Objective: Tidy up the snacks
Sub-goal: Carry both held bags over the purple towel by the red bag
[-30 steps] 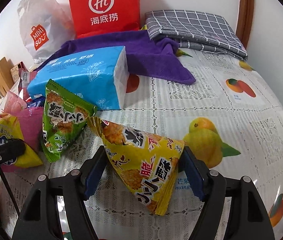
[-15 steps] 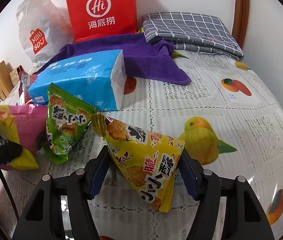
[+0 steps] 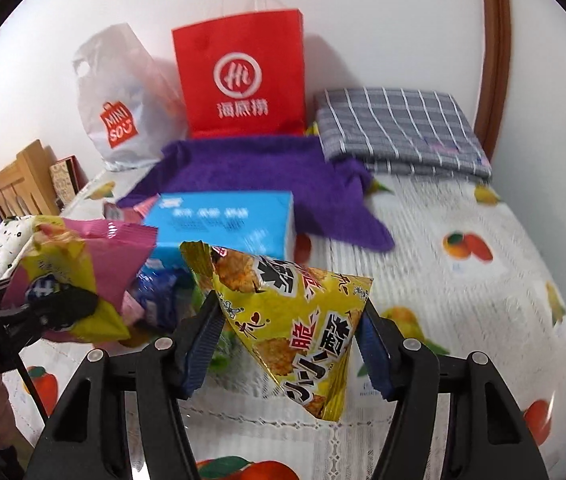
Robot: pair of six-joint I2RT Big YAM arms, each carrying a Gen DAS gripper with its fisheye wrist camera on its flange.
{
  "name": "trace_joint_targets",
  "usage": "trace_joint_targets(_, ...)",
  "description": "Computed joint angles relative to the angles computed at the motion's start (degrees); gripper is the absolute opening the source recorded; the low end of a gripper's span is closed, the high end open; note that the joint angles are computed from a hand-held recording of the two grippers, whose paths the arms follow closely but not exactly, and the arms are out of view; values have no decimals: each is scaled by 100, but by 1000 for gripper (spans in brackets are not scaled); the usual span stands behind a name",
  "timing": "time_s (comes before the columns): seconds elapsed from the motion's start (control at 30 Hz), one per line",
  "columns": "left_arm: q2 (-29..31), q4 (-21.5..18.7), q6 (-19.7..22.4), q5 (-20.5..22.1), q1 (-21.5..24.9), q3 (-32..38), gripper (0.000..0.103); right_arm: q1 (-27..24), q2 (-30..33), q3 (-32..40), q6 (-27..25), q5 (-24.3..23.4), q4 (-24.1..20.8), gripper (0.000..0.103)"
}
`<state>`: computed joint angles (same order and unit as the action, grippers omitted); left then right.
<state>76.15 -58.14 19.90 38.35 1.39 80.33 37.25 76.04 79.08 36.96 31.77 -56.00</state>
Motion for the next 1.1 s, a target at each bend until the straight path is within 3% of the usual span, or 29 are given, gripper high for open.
trace_joint_targets(0.2,280,-102,-317,-299,-95,640,40,-143,217,540,-272,-85,-138,63)
trace_joint_targets(0.57,1061,-233,-514,-739,-205,2014,40,-720,959,1754,-1017,-463,-180,63)
trace_joint_targets(1.1,2975,-722,-707,-833,-436,4576,40,-1478,2551,3903,-1621,-1189,-437,63)
